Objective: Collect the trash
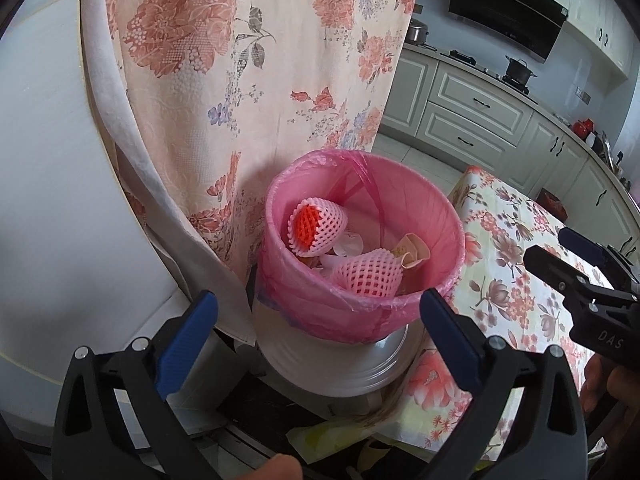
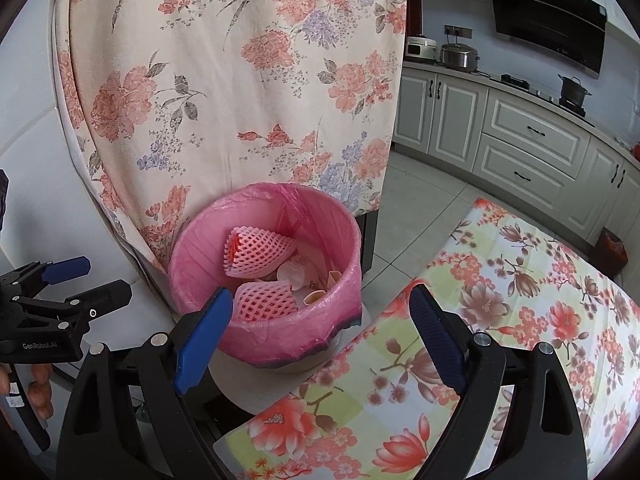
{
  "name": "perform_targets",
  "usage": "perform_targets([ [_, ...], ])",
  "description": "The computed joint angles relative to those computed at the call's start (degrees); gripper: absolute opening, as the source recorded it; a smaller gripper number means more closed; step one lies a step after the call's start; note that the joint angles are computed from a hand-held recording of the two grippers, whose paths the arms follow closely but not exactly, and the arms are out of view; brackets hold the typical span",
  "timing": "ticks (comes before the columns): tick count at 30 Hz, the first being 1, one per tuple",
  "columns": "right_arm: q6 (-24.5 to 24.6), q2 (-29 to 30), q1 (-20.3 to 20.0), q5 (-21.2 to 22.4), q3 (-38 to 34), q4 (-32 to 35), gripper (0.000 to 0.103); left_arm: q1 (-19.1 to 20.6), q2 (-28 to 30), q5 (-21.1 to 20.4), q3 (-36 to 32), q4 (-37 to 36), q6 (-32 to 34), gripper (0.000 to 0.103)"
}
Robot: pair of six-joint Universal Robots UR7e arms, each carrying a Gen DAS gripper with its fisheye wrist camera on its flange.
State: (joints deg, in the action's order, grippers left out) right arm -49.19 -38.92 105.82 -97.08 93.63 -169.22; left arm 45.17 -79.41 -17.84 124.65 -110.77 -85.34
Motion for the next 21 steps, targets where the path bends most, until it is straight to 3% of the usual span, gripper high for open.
perform_targets([
  [21, -0.25, -0.25, -0.15, 0.65, 0.33, -0.59, 0.084, -0.02, 0.24, 0.23, 0.59, -1.57, 0.43, 0.098],
])
